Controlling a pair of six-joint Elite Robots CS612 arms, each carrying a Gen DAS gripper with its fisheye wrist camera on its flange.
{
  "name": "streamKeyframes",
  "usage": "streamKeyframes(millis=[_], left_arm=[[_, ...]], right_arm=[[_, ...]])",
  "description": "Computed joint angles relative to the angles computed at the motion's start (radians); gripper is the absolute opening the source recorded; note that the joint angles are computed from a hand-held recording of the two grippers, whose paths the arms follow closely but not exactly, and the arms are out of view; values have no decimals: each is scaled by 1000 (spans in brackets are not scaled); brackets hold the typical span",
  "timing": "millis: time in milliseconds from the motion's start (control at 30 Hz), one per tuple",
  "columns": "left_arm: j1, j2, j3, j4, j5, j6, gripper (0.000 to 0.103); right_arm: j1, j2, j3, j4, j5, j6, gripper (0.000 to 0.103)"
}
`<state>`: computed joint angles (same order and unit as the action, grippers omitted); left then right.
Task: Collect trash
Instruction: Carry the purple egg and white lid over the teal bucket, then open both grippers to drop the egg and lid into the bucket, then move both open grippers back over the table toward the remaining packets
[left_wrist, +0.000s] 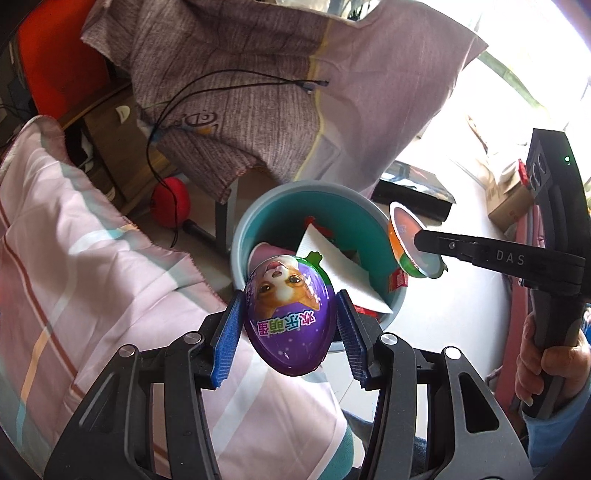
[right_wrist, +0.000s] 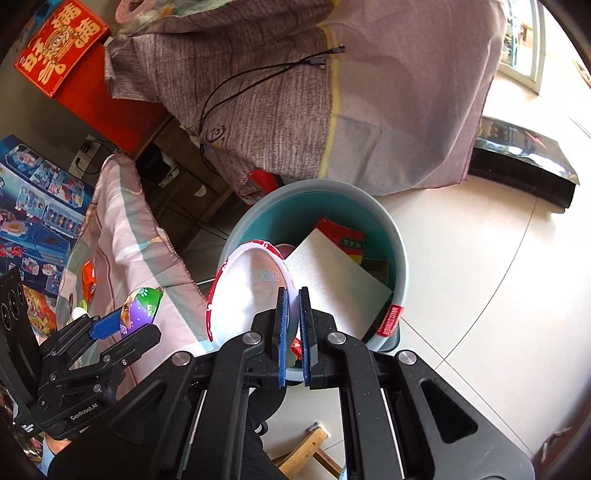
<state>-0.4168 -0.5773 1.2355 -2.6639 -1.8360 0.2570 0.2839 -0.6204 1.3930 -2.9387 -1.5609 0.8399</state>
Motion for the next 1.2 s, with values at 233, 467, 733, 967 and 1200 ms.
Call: streamKeyframes(millis=[233,467,733,967,1200], left_arm=[[-6,25,-41,44,-5,4,51],[-11,50,-81,87,-22,15,51],[-23,80,-122,132,-19,33,51],[-24,85,-127,120,15,17,89],[-12,69,-104,114,12,-22,95]], right_arm=[[-11,7,-5,14,12,8,6],[-15,12,-14,34,9,12,6],[-21,9,-13,61,1,26,6],[-21,8,-19,76,-6,40,62],[-15,9,-36,134,-10,51,75]])
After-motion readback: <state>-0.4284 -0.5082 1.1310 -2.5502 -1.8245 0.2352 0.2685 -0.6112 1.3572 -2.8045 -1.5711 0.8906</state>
